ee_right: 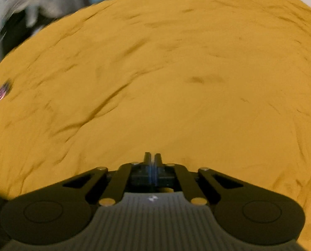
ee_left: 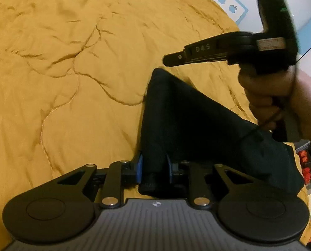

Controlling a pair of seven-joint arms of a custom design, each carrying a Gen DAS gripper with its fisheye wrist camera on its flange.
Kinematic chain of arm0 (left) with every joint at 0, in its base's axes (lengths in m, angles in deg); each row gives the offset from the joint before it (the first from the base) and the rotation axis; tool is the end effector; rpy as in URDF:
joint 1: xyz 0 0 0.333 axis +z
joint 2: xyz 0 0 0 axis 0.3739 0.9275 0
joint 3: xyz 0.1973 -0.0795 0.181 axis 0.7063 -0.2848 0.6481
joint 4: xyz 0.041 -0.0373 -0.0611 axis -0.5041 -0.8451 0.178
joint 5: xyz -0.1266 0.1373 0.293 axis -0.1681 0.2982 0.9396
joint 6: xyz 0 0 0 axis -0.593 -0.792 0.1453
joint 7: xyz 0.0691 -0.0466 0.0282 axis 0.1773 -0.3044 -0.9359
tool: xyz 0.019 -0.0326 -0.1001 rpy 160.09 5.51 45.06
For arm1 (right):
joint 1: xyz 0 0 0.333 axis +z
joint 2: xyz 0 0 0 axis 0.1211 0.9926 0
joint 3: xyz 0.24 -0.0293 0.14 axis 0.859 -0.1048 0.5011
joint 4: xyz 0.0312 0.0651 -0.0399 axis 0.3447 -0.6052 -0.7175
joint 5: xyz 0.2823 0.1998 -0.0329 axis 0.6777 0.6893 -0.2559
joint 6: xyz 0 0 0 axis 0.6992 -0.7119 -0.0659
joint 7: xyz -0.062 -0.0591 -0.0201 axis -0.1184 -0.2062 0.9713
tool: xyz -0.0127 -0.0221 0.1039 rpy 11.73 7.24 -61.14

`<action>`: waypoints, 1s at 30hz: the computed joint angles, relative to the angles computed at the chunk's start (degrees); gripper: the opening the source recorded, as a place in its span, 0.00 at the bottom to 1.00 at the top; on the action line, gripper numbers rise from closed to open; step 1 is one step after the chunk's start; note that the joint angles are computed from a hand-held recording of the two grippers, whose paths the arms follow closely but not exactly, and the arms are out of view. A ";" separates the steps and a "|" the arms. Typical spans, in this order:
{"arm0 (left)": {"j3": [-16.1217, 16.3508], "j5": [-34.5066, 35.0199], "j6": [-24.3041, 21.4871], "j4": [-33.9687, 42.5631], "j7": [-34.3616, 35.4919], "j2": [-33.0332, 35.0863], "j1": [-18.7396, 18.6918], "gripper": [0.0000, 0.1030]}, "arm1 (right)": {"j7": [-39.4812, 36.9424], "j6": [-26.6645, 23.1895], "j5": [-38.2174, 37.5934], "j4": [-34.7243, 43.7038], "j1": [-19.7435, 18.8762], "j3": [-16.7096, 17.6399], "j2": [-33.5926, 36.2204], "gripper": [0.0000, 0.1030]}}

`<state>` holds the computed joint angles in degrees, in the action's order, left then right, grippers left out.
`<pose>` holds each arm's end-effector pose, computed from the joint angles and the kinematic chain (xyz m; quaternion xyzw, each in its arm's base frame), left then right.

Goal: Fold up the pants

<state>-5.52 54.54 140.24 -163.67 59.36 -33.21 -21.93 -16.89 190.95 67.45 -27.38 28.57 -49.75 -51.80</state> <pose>0.3020 -0.5470 0.4688 -0.7643 0.5303 -0.3624 0.0573 0.5226 0.2843 0.5472 -0.8984 0.3293 -0.0338 0.2885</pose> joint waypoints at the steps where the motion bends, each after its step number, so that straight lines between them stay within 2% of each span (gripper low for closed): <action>1: 0.21 0.44 0.94 -0.81 -1.10 -0.42 0.11 0.23 | 1.01 0.92 -1.65 -0.27 0.30 -0.20 0.14 0.00; 5: 1.15 3.73 6.57 -5.30 -9.51 -2.93 1.09 0.23 | 0.43 1.99 2.32 -2.52 -0.51 -0.07 -2.79 0.00; 8: 1.31 6.87 9.61 -7.73 -15.28 -4.14 1.88 0.23 | -4.06 0.36 8.52 -6.95 -1.48 -0.14 -8.57 0.03; 10: 0.99 7.70 10.19 -8.21 -16.55 -4.30 2.36 0.24 | -4.29 -1.25 10.10 -11.16 -1.54 -0.29 -13.14 0.06; 14: 0.83 9.81 10.40 -8.56 -19.90 -4.44 2.59 0.24 | -1.75 0.82 9.67 -23.15 -2.64 -0.63 -24.11 0.12; 19: 0.66 11.45 9.95 -8.33 -22.19 -4.28 2.79 0.33 | 3.81 9.98 9.98 -39.18 -6.07 -0.64 -36.45 0.14; 22: 0.49 11.39 8.91 -7.09 -21.89 -3.36 2.61 0.37 | 7.22 14.45 5.57 -46.99 -9.41 1.18 -41.55 0.18; 24: 0.41 11.33 7.68 -6.15 -20.77 -2.80 2.23 0.38 | 8.97 11.88 2.03 -49.26 -10.73 1.74 -42.95 0.17; 27: 0.39 11.43 5.78 -5.20 -19.34 -2.36 1.48 0.39 | 9.50 11.48 1.06 -51.91 -10.71 1.32 -47.64 0.18; 28: 0.41 11.66 5.22 -4.92 -19.05 -2.22 1.22 0.39 | 9.66 13.10 1.64 -53.31 -10.65 1.04 -49.65 0.20; 30: 0.40 11.67 4.28 -4.29 -18.20 -1.84 0.86 0.39 | 9.33 16.15 3.30 -56.28 -10.48 0.00 -52.54 0.33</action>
